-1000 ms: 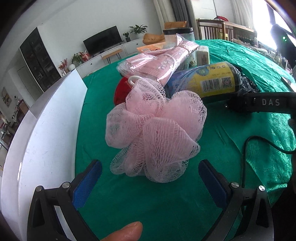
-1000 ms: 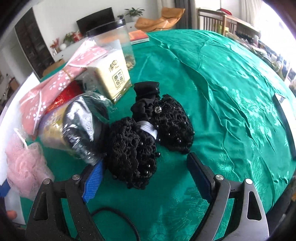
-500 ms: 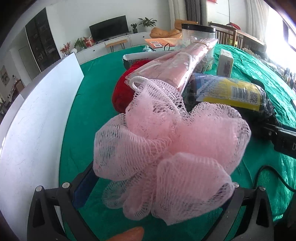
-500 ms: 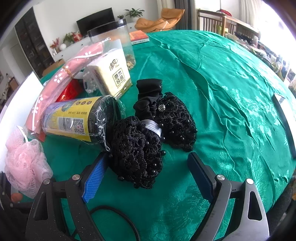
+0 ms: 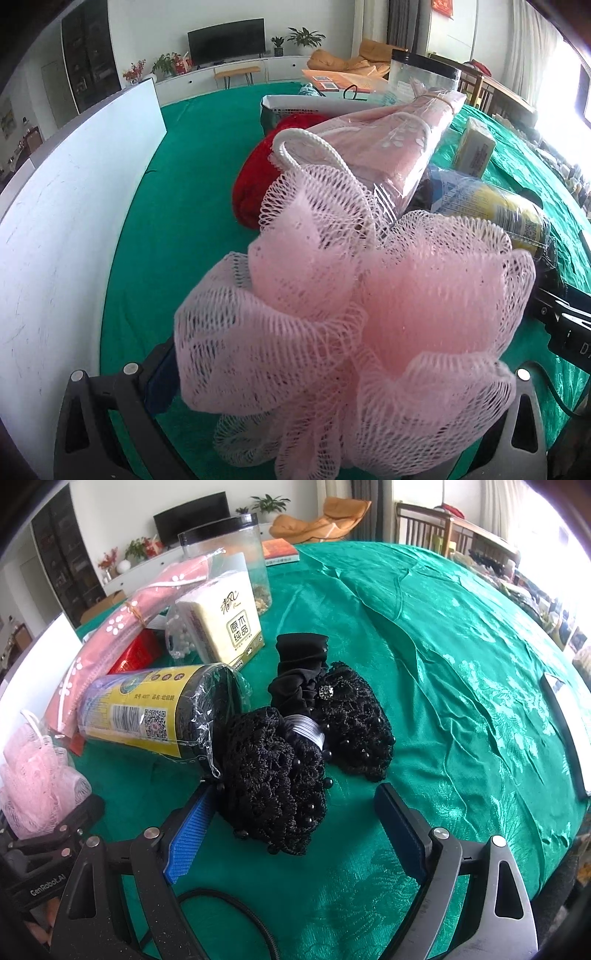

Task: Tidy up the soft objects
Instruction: 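Close left tool on the pink loofah while right tool grasps the black hair nets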

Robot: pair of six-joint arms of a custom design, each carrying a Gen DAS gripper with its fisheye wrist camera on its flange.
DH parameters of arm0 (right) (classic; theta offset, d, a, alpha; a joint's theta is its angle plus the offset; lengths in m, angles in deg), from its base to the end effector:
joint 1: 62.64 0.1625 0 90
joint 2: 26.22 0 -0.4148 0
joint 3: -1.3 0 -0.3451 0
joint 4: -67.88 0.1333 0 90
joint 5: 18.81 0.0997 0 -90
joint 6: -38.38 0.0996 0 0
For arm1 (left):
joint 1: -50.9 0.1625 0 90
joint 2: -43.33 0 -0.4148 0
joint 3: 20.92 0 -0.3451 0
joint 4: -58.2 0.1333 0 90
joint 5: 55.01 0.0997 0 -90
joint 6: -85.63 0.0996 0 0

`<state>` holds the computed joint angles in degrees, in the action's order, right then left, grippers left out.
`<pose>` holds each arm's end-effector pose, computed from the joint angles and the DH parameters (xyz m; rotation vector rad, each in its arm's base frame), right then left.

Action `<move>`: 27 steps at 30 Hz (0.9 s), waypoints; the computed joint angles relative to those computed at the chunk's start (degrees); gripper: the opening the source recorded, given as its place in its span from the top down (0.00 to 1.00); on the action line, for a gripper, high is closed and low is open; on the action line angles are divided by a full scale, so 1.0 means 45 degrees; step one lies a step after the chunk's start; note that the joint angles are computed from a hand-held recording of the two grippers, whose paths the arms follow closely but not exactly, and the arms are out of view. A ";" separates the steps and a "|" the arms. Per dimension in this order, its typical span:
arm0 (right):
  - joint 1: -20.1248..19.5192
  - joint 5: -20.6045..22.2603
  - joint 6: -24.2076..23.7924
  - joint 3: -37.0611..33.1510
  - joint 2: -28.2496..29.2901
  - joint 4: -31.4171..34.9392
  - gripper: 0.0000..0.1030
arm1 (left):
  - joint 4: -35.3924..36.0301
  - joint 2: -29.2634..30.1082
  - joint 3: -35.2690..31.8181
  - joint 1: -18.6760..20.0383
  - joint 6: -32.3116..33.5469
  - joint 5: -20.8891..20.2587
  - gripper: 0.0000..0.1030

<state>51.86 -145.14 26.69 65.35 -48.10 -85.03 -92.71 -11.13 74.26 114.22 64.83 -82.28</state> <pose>0.3837 -0.6629 0.0457 0.6335 -2.4219 0.5459 -0.0766 -0.6464 0.2665 -0.1209 2.1270 -0.8649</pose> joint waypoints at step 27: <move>0.0083 -0.0293 -0.0174 -0.0057 0.0109 -0.0044 0.13 | 0.1261 -0.0659 0.0283 -0.0016 0.0016 -0.0805 0.00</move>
<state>52.24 -146.45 25.91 65.09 -47.61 -85.23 -87.04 -14.10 75.54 114.15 64.91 -85.90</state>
